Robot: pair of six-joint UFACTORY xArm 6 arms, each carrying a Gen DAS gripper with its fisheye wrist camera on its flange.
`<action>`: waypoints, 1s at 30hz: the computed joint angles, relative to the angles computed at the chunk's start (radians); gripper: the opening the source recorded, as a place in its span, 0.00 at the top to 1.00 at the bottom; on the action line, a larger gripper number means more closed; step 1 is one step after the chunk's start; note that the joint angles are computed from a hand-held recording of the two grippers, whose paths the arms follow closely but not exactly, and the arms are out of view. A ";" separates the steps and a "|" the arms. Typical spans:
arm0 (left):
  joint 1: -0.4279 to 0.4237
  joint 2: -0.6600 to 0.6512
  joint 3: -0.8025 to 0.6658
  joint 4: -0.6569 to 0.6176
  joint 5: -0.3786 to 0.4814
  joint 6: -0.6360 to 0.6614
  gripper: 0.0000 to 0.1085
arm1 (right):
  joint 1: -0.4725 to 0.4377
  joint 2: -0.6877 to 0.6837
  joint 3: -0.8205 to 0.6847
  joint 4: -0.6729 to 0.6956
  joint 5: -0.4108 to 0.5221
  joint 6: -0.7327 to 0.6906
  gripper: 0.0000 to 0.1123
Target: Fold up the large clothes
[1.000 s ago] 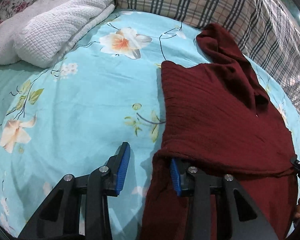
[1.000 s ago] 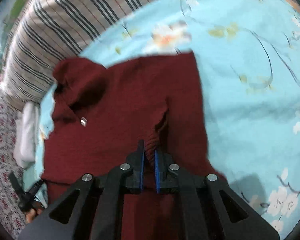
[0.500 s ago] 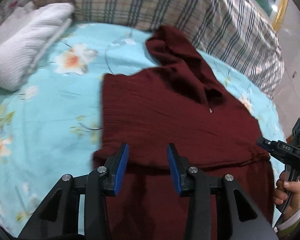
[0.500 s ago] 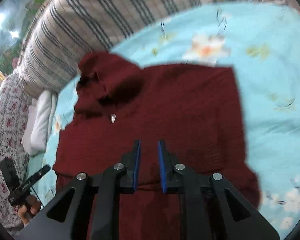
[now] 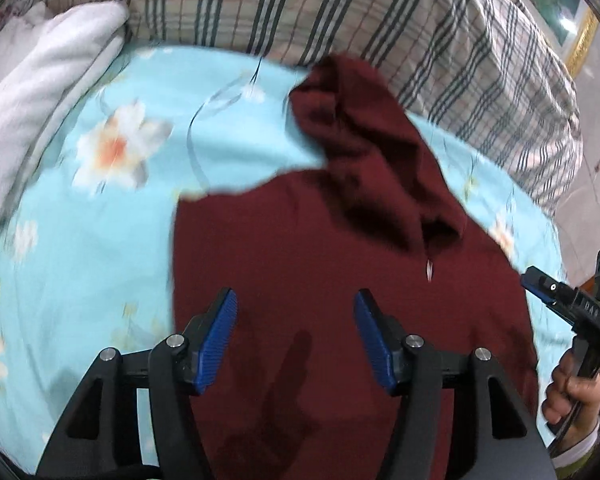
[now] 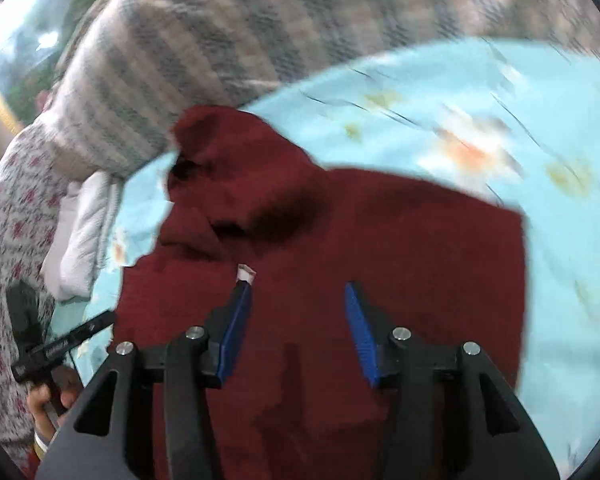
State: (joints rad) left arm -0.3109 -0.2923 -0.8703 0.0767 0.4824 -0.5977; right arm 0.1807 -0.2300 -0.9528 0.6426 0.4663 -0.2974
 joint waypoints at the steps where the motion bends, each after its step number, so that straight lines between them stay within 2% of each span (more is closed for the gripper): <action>1: 0.008 0.039 -0.049 0.026 0.010 -0.005 0.43 | 0.019 0.041 -0.049 -0.019 -0.009 -0.022 0.56; 4: 0.044 0.172 -0.206 0.049 0.047 0.040 0.42 | 0.059 0.169 -0.204 -0.065 -0.007 -0.093 0.56; 9: 0.126 0.404 -0.466 -0.065 0.100 0.182 0.42 | 0.107 0.423 -0.508 -0.294 0.030 -0.098 0.56; 13: 0.149 0.519 -0.589 -0.050 0.103 0.217 0.42 | 0.148 0.606 -0.722 -0.520 0.065 -0.082 0.55; 16: 0.154 0.603 -0.685 -0.080 0.121 0.271 0.42 | 0.157 0.736 -0.877 -0.700 0.097 0.008 0.56; 17: 0.154 0.626 -0.713 -0.078 0.128 0.280 0.42 | 0.152 0.764 -0.917 -0.711 0.110 0.021 0.64; 18: 0.153 0.652 -0.747 -0.063 0.138 0.285 0.42 | 0.143 0.782 -0.946 -0.696 0.126 0.024 0.76; 19: 0.151 0.673 -0.774 -0.051 0.145 0.290 0.42 | 0.129 0.789 -0.965 -0.670 0.146 0.032 0.95; 21: 0.150 0.720 -0.835 -0.020 0.162 0.286 0.42 | 0.098 0.753 -0.923 -0.596 0.108 0.037 0.95; 24: 0.147 0.778 -0.910 -0.008 0.169 0.290 0.42 | 0.035 0.669 -0.831 -0.404 0.061 0.000 0.95; 26: 0.141 0.822 -0.977 -0.001 0.190 0.285 0.42 | -0.004 0.632 -0.797 -0.241 0.063 -0.056 0.95; 28: 0.136 0.863 -1.044 -0.037 0.216 0.301 0.42 | -0.036 0.604 -0.769 -0.122 0.084 -0.099 0.95; 30: 0.137 0.881 -1.074 -0.117 0.212 0.344 0.42 | -0.055 0.592 -0.752 -0.086 0.091 -0.104 0.95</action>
